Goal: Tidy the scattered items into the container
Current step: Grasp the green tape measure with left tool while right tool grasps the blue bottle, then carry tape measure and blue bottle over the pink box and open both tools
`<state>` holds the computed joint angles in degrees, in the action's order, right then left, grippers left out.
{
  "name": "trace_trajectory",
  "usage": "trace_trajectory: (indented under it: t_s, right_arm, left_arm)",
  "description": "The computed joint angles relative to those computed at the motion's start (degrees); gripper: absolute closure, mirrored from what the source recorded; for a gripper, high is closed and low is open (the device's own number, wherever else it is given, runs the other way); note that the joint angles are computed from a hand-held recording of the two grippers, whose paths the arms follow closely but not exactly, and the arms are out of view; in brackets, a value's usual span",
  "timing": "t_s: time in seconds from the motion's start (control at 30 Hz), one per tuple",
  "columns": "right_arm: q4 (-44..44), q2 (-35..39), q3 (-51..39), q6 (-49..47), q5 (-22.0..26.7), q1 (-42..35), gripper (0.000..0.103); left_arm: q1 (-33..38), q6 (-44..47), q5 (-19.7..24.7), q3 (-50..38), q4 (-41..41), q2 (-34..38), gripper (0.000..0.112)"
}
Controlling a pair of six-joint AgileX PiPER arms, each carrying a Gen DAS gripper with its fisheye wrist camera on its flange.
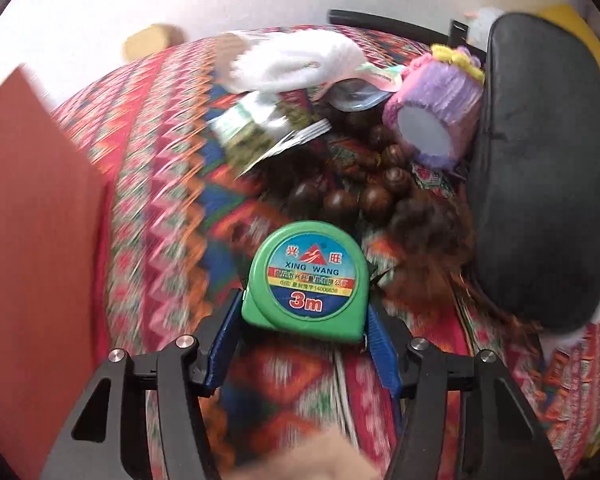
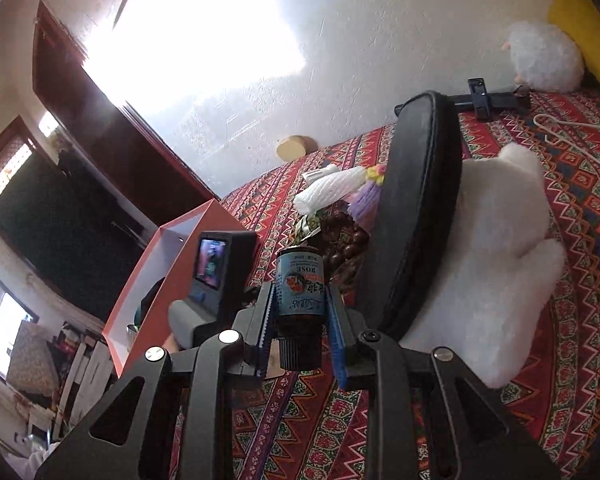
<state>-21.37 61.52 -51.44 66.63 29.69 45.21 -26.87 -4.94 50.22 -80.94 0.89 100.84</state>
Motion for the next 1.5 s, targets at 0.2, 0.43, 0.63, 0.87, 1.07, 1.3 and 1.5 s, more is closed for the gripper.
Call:
trace_trajectory:
  t_s: [0.2, 0.43, 0.63, 0.87, 1.07, 1.3, 1.5]
  right_arm:
    - [-7.28, 1.94, -1.42, 7.61, 2.26, 5.28, 0.080]
    - [-15.51, 4.37, -4.17, 16.49, 6.70, 12.44, 0.080]
    - [-17.67, 6.32, -5.71, 18.57, 8.13, 15.36, 0.080]
    - [-17.06, 6.10, -5.41, 17.18, 7.93, 14.23, 0.080]
    - [-17.41, 6.03, -6.55, 16.69, 9.07, 14.83, 0.080]
    - [-20.33, 10.01, -13.41, 16.38, 13.46, 19.42, 0.080]
    - [-16.09, 20.38, -28.54, 7.63, 11.87, 20.27, 0.080]
  left_arm:
    - [-1.35, -1.78, 0.00, 14.94, -1.16, -19.43, 0.056]
    - [1.86, 1.62, 4.89, 19.41, -7.49, -37.31, 0.056]
    - [5.38, 6.38, 7.03, 18.83, -11.98, -39.27, 0.056]
    - [4.38, 7.11, 5.26, 15.70, -14.32, -39.57, 0.056]
    - [3.92, 5.88, 6.86, 13.28, -15.50, -39.42, 0.056]
    - [17.26, 12.21, 11.42, 6.93, -21.92, -39.98, 0.056]
    - [43.82, 24.34, 18.83, -5.31, -34.09, -32.54, 0.056]
